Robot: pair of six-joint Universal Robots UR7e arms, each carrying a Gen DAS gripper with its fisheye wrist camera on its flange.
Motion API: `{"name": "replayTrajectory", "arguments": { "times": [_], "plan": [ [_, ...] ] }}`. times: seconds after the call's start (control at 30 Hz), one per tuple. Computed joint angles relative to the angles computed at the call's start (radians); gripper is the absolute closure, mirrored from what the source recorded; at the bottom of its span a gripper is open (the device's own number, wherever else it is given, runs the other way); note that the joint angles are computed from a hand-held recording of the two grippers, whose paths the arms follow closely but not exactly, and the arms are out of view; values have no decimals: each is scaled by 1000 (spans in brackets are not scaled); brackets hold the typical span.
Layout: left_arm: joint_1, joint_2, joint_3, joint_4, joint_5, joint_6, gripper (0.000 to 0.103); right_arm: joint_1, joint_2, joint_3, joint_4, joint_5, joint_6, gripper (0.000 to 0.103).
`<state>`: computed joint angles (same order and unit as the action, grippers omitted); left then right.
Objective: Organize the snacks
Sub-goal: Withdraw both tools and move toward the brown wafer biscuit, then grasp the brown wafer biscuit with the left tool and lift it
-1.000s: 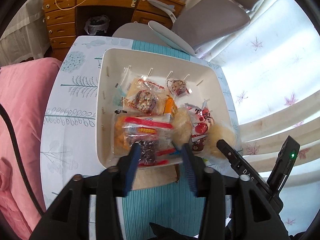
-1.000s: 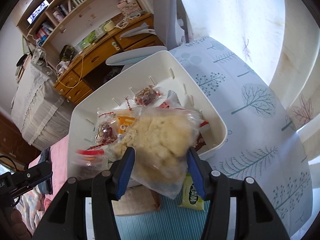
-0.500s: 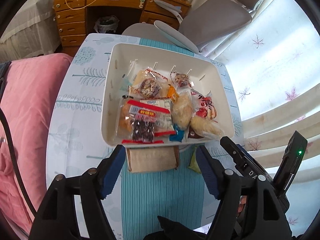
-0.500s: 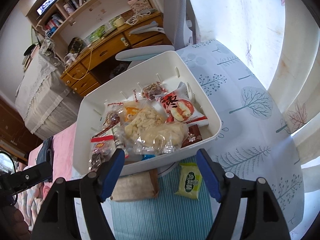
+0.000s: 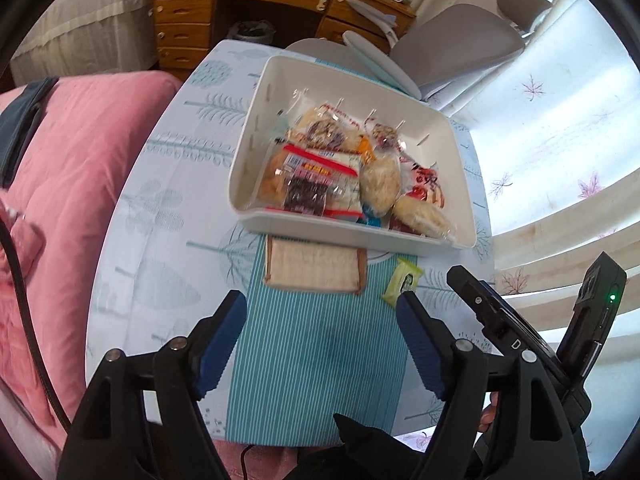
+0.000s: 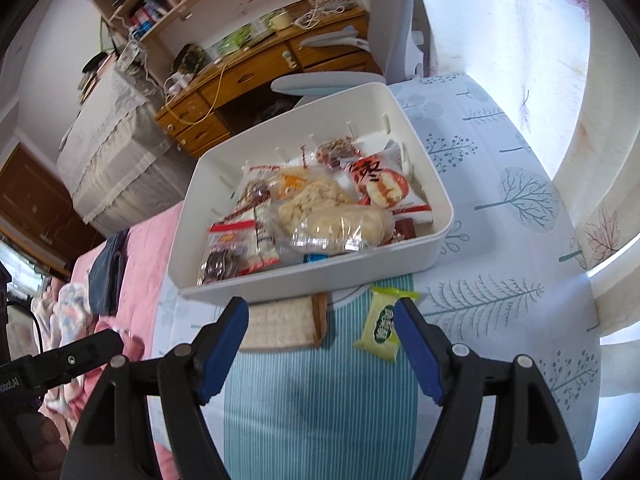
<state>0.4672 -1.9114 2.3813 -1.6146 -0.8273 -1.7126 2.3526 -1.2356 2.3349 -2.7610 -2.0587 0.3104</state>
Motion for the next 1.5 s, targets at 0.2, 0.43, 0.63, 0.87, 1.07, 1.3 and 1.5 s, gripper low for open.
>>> {"name": "replayTrajectory", "arguments": {
  "times": [0.2,0.43,0.63,0.87,1.07,1.3,1.5],
  "plan": [
    [-30,-25,36,47,-47,-123,22,-3,-28,19,72,22,-13,27],
    [-22,-57,68,69,-87,-182,17,-13,-43,45,138,40,0,27],
    [25,-19,83,-7,-74,-24,17,-35,-39,65,160,35,49,27],
    [81,77,89,-153,-23,326,17,-74,-11,84,151,-5,168,27],
    [150,140,109,-310,-2,623,17,-96,19,107,99,-31,278,27],
    [224,213,147,-493,54,936,17,-94,69,126,10,-80,378,27],
    [249,266,190,-642,76,1120,17,-86,131,125,-44,-131,438,27]
  ]
}}
